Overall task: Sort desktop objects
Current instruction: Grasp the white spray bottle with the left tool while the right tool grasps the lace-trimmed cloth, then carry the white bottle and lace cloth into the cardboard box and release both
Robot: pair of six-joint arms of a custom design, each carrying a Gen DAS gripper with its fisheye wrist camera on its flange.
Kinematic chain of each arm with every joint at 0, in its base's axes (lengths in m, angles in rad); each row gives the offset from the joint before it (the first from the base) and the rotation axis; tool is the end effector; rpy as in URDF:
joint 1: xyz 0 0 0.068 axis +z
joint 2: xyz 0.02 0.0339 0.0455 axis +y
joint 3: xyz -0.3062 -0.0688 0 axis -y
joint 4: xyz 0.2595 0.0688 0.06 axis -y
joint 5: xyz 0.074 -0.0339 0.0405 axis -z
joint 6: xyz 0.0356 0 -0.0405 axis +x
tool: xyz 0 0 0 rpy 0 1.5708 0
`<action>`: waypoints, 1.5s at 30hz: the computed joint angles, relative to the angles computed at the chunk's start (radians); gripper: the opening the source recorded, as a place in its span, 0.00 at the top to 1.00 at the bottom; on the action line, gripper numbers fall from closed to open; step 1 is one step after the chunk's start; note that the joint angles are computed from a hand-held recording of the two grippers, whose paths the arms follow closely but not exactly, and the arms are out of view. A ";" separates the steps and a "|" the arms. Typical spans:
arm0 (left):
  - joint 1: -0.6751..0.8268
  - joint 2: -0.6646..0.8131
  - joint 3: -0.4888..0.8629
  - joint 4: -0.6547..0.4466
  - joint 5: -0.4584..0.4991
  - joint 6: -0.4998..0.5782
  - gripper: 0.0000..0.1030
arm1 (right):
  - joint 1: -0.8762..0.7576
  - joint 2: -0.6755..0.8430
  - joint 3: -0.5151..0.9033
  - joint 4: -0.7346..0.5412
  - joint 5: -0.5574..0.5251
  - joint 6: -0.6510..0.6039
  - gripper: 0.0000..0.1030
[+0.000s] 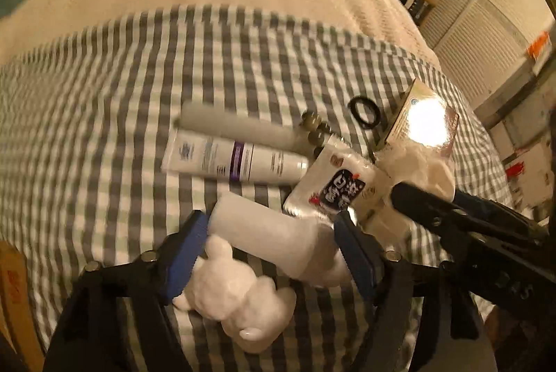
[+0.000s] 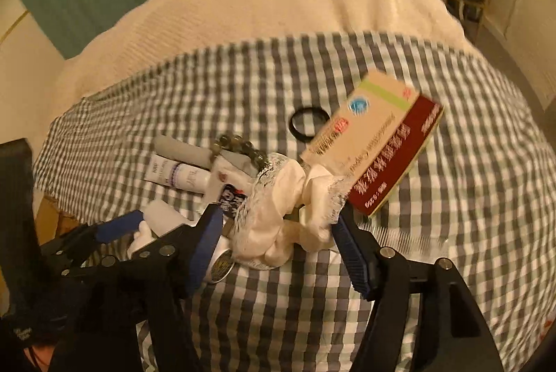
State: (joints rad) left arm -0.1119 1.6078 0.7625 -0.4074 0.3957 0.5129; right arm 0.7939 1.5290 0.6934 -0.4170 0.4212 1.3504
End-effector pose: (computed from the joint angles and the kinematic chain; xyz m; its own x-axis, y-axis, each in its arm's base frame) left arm 0.2785 -0.0451 0.1637 -0.7131 0.5358 -0.4522 0.6573 0.7352 -0.1655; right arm 0.1920 0.1745 0.1661 -0.6931 0.5653 -0.4473 0.5271 0.8207 0.2204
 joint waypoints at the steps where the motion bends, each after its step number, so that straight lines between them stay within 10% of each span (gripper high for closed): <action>1: -0.010 -0.018 -0.025 0.034 -0.001 0.024 0.54 | -0.018 0.004 -0.014 0.023 -0.022 0.002 0.37; 10: 0.032 0.052 0.063 -0.131 0.069 0.058 0.62 | -0.038 0.051 -0.042 0.027 -0.086 -0.047 0.90; 22: -0.040 -0.024 0.000 -0.226 0.064 -0.053 0.39 | 0.091 -0.057 0.017 -0.233 0.043 0.052 0.91; 32: -0.165 -0.109 -0.116 -0.063 0.004 -0.110 0.45 | 0.239 -0.129 0.000 -0.363 0.076 0.184 0.91; 45: -0.041 -0.280 -0.077 -0.277 0.076 0.037 0.46 | 0.314 -0.195 0.003 -0.469 0.075 0.300 0.90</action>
